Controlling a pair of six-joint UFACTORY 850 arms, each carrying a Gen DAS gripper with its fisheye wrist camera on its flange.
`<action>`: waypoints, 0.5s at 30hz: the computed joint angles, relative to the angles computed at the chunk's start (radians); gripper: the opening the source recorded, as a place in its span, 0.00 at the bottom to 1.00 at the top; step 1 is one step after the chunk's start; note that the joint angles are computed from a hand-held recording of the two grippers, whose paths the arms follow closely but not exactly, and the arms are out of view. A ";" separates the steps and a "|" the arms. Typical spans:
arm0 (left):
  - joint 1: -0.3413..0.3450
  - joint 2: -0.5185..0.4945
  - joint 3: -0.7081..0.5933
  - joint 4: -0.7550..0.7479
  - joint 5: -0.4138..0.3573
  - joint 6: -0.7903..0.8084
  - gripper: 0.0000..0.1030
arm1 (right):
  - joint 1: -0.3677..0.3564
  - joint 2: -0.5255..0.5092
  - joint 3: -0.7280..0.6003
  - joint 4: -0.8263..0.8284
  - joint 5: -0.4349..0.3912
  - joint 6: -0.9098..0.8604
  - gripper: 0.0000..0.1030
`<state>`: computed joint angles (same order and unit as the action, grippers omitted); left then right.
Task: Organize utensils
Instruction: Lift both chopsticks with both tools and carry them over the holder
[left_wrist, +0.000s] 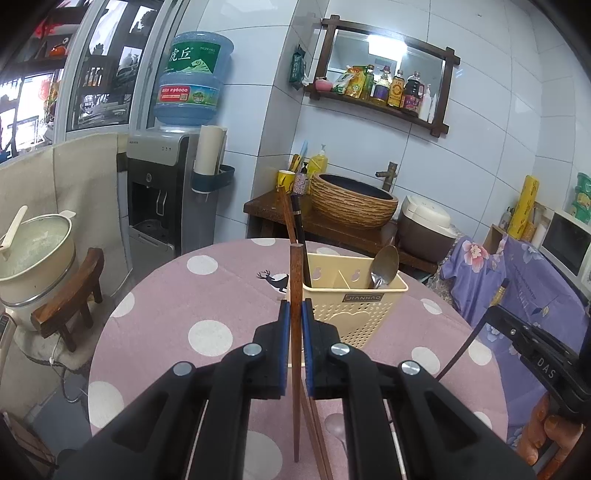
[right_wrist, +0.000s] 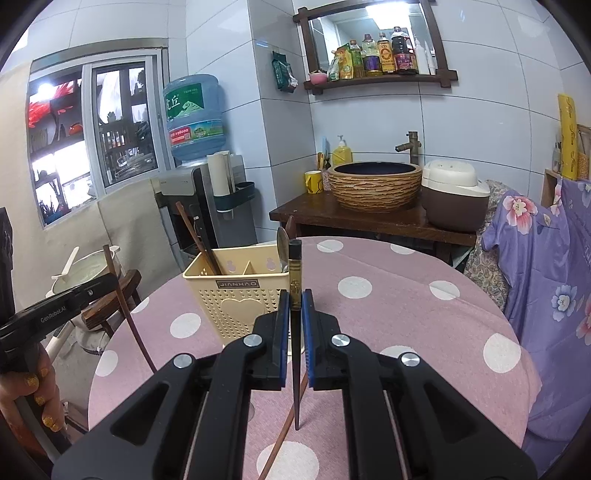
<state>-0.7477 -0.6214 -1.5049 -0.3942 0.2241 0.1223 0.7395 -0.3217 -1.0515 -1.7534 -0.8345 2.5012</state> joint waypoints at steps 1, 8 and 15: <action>0.001 0.001 0.000 0.010 0.000 -0.008 0.07 | -0.001 0.002 0.000 -0.003 0.004 0.002 0.07; 0.006 0.008 -0.001 0.116 -0.001 -0.111 0.07 | -0.007 0.008 -0.011 -0.004 0.013 -0.022 0.07; 0.003 0.013 -0.011 0.121 -0.002 -0.099 0.07 | -0.015 0.011 -0.028 -0.002 0.033 -0.053 0.07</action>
